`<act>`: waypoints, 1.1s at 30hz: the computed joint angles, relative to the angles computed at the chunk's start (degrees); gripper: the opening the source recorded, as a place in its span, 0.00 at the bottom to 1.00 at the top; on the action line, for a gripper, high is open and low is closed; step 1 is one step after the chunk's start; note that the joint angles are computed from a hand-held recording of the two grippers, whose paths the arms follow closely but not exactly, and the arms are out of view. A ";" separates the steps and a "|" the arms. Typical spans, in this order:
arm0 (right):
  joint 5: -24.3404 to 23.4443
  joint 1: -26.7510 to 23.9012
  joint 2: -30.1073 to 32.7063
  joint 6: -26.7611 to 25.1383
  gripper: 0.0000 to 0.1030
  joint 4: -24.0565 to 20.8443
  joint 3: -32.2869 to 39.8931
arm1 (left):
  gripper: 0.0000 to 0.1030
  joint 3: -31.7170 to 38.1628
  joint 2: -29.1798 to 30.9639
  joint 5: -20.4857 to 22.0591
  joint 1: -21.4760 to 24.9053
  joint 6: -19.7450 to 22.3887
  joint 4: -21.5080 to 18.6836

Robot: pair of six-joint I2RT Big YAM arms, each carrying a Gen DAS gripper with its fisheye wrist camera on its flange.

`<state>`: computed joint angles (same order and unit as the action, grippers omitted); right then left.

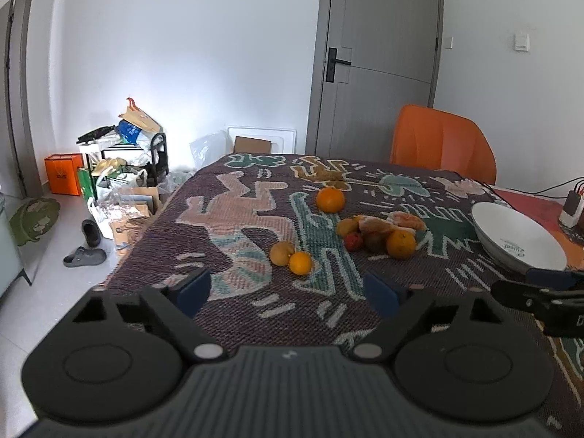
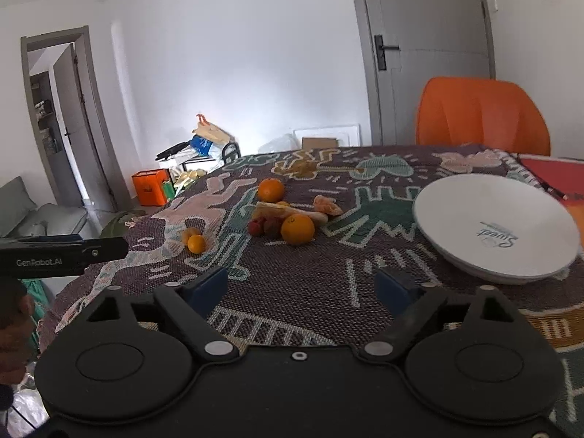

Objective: Organize fruits
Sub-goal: 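Move the right tool toward the large orange and close on it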

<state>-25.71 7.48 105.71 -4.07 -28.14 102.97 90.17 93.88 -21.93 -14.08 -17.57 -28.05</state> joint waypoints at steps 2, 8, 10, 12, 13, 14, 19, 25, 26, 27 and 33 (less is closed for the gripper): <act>-0.22 0.14 0.94 0.09 0.83 -0.63 1.39 | 0.80 0.80 0.86 0.64 0.26 -0.23 0.00; -0.67 0.42 3.84 0.42 0.83 -3.40 5.75 | 0.60 3.20 3.37 1.99 1.20 -2.90 -0.29; -0.85 0.53 4.76 0.45 0.81 -4.03 7.11 | 0.56 3.83 4.11 2.43 1.42 -2.81 -0.19; -0.82 0.75 5.97 0.31 0.76 -5.21 8.98 | 0.54 4.81 5.05 2.67 1.62 -2.79 -0.54; -0.87 0.82 6.62 0.35 0.73 -5.92 9.96 | 0.53 5.25 5.50 2.73 1.66 -2.83 -0.70; -0.93 0.87 7.24 0.33 0.72 -6.71 10.92 | 0.50 5.68 5.93 2.94 1.76 -2.94 -0.83; -0.54 1.27 9.72 0.05 0.67 -8.80 14.54 | 0.39 8.19 8.20 4.39 2.41 -4.09 -2.25; 0.00 1.85 13.04 -0.38 0.58 -11.62 19.54 | 0.31 11.10 10.93 5.71 2.99 -5.20 -3.94; -0.11 1.92 13.66 -0.28 0.56 -12.32 20.56 | 0.30 11.52 11.34 5.96 3.09 -5.44 -4.17; -0.28 1.97 14.20 -0.27 0.55 -12.86 21.40 | 0.30 11.90 11.68 6.12 3.17 -5.58 -4.35; -0.22 2.51 17.38 -0.17 0.52 -15.53 26.35 | 0.28 13.89 13.52 6.87 3.53 -6.53 -5.26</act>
